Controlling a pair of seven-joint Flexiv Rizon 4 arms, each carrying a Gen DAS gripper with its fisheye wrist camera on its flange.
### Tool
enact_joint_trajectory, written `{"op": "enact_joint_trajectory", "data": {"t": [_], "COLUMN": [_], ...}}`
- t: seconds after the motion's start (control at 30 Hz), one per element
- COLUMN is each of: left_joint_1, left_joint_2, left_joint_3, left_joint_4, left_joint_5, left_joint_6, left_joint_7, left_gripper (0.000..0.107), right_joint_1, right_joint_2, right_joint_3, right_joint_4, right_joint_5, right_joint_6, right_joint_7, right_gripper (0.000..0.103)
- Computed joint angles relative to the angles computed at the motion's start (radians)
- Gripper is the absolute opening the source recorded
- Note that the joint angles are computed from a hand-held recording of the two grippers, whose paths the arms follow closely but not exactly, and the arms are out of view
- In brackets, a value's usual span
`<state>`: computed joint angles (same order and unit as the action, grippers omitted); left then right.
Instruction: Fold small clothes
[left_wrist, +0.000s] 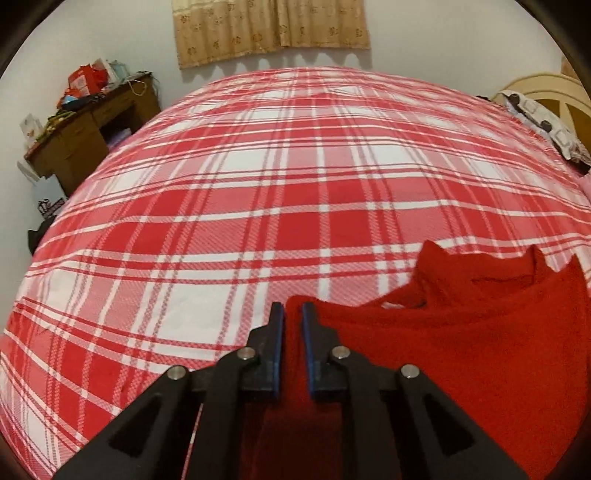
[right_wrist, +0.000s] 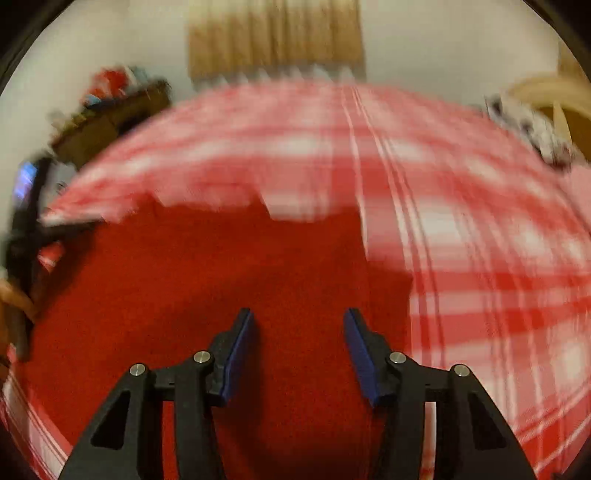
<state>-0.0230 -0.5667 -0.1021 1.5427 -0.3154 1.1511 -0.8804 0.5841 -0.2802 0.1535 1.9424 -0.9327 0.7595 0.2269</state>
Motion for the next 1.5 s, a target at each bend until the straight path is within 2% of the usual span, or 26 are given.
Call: {"op": "enact_joint_trajectory", "data": {"t": [0.07,0.13,0.2,0.27,0.33,0.37,0.43,0.47,0.5,0.57,0.63,0.73,0.87,0.93,1.0,1.03,1.07,1.13,1.23,1.37,1.5], "left_joint_1": [-0.014,-0.031,-0.049,-0.045,-0.017,-0.001,0.04,0.075,0.1,0.11,0.122,0.096,0.037,0.009,-0.007,-0.01,-0.015,-0.019,-0.018,-0.008,-0.015], "left_joint_2": [-0.008,-0.017,-0.021,-0.018,0.004,0.028,0.087,0.131,0.173,0.235,0.3,0.37,0.419,0.434,0.446,0.459,0.465,0.474,0.469,0.465,0.453], "left_joint_3": [0.021,0.046,0.073,0.075,0.049,0.034,-0.009,-0.047,-0.074,-0.092,-0.122,-0.104,-0.061,-0.036,-0.024,-0.02,-0.011,0.018,0.057,0.076,0.074], "left_joint_4": [-0.015,-0.031,-0.043,-0.048,-0.031,-0.006,0.068,0.131,0.192,0.286,0.386,0.482,0.578,0.618,0.649,0.67,0.679,0.691,0.689,0.678,0.661], "left_joint_5": [0.018,0.048,0.081,0.09,0.069,0.054,0.003,-0.054,-0.115,-0.205,-0.33,-0.427,-0.496,-0.52,-0.584,-0.644,-0.685,-0.767,-0.794,-0.835,-0.844], "left_joint_6": [0.001,0.005,0.003,-0.008,-0.035,-0.045,-0.04,-0.029,-0.016,0.035,0.096,0.125,0.224,0.274,0.316,0.327,0.323,0.295,0.24,0.141,0.057], "left_joint_7": [-0.026,-0.057,-0.099,-0.122,-0.11,-0.093,-0.016,0.05,0.112,0.203,0.322,0.38,0.432,0.453,0.491,0.514,0.522,0.521,0.452,0.371,0.355], "left_gripper": [0.015,0.015,0.02,0.021,0.021,0.021,0.021,0.029,0.044,0.058,0.059,0.064,0.07,0.076,0.092,0.096,0.099,0.099,0.099,0.099,0.099], "right_joint_1": [0.02,0.036,0.065,0.059,0.023,0.016,0.026,0.034,0.046,0.075,0.107,0.125,0.126,0.141,0.144,0.148,0.151,0.158,0.158,0.149,0.147], "right_joint_2": [0.028,0.047,0.055,0.092,0.151,0.176,0.208,0.214,0.215,0.2,0.163,0.111,0.065,0.069,0.068,0.067,0.064,0.06,0.063,0.065,0.061], "right_joint_3": [0.007,0.03,0.057,0.073,0.08,0.089,0.118,0.131,0.143,0.16,0.165,0.148,0.131,0.113,0.111,0.112,0.111,0.11,0.109,0.104,0.103], "right_joint_4": [0.041,0.053,0.05,0.105,0.191,0.213,0.219,0.212,0.2,0.162,0.113,0.073,0.076,0.108,0.106,0.105,0.104,0.104,0.115,0.128,0.125], "right_joint_5": [-0.047,-0.034,-0.004,-0.009,-0.023,-0.017,-0.008,-0.01,-0.015,-0.053,-0.095,-0.119,-0.051,-0.114,-0.116,-0.115,-0.121,-0.135,-0.158,-0.188,-0.198], "right_joint_6": [-0.038,-0.085,-0.178,-0.14,-0.021,-0.013,-0.084,-0.125,-0.17,-0.252,-0.309,-0.267,-0.181,-0.169,-0.175,-0.182,-0.189,-0.197,-0.178,-0.147,-0.141], "right_joint_7": [0.064,0.097,0.104,0.178,0.296,0.326,0.362,0.366,0.365,0.342,0.3,0.24,0.229,0.298,0.296,0.297,0.297,0.305,0.326,0.34,0.335], "right_gripper": [0.05,0.05,0.051,0.057,0.057,0.057,0.056,0.055,0.054,0.044,0.042,0.041,0.041,0.041,0.041,0.041,0.042,0.043,0.048,0.054,0.057]}}
